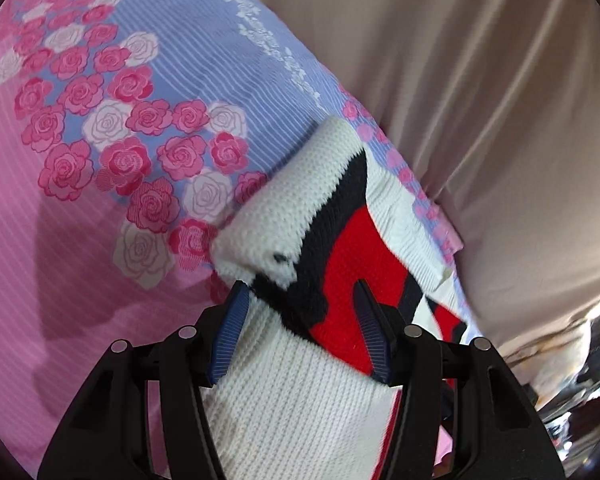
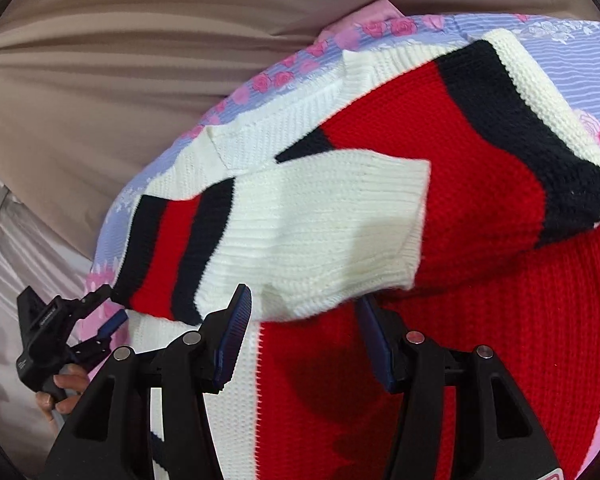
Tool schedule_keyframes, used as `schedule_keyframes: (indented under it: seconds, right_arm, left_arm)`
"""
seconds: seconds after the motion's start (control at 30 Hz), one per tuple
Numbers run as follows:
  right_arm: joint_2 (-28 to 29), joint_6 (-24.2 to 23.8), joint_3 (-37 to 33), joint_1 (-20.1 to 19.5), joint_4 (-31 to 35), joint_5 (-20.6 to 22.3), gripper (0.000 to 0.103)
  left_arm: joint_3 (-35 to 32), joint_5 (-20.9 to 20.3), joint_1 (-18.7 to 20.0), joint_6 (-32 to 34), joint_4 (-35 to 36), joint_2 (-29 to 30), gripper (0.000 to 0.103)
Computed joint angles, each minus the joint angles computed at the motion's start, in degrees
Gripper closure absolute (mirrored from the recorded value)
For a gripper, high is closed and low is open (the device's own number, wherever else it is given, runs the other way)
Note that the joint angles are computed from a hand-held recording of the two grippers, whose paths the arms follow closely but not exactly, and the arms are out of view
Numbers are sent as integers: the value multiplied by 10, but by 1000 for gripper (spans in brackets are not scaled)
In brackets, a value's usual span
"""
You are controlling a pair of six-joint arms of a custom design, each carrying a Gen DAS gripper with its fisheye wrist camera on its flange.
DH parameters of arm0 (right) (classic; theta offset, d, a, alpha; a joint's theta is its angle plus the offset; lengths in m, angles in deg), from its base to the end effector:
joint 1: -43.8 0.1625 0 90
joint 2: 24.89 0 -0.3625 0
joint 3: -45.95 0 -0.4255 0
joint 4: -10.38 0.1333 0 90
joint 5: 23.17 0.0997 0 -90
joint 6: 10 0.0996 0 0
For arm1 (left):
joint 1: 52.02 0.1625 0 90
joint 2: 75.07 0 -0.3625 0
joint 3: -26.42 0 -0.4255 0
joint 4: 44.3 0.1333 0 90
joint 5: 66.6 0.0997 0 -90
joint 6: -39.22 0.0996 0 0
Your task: Fold small clothes
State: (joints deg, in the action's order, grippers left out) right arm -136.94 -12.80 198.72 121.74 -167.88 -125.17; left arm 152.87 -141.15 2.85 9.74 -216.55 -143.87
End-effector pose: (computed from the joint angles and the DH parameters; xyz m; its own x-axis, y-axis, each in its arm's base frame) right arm 0.0421 -0.3419 0.2287 -0.9303 0.3217 0.1762 0.0957 0.6767 -0.7300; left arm -0.1509 -0.4922 0.0952 -0.9993 0.0379 -0.0060 0.0361 0.8757 -0.4816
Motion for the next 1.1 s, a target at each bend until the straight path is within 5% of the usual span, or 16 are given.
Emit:
schedule_keyframes:
  seconds: [0.1, 0.13, 0.17, 0.23, 0.37, 0.5, 0.57, 0.7, 0.87, 1.0, 1.1]
  right_arm:
    - [9, 15, -8, -4, -4, 11, 49]
    - [15, 17, -11, -3, -8, 9, 58]
    - [22, 17, -17, 0, -10, 5, 77]
    - [33, 13, -26, 6, -14, 2, 94]
    - [51, -38, -41, 94, -98, -79, 96]
    - [6, -131, -27, 172, -215, -100, 96]
    - [5, -145, -29, 137, -213, -111, 96]
    - [72, -90, -66, 10, -102, -160, 97]
    - [-43, -133, 4, 16, -148, -25, 97]
    - [49, -114, -27, -41, -118, -78, 97]
    - [24, -102, -2, -44, -135, -53, 97]
  left_arm:
    - [-5, 11, -5, -7, -10, 6, 51]
    - [-7, 17, -9, -4, -9, 7, 55]
    - [-11, 22, -12, 1, -4, 10, 72]
    - [-23, 21, -16, 16, 15, 14, 97]
    - [-2, 58, -62, 53, -42, -11, 97]
    - [12, 108, -107, 97, -73, -8, 97]
    - [-7, 109, -98, 96, -37, 30, 97]
    - [-29, 112, -76, 53, 33, 84, 97]
    - [3, 138, -87, 65, -10, 49, 97]
    - [-6, 141, -79, 73, 20, 71, 97]
    - [17, 157, -100, 109, 23, 48, 96]
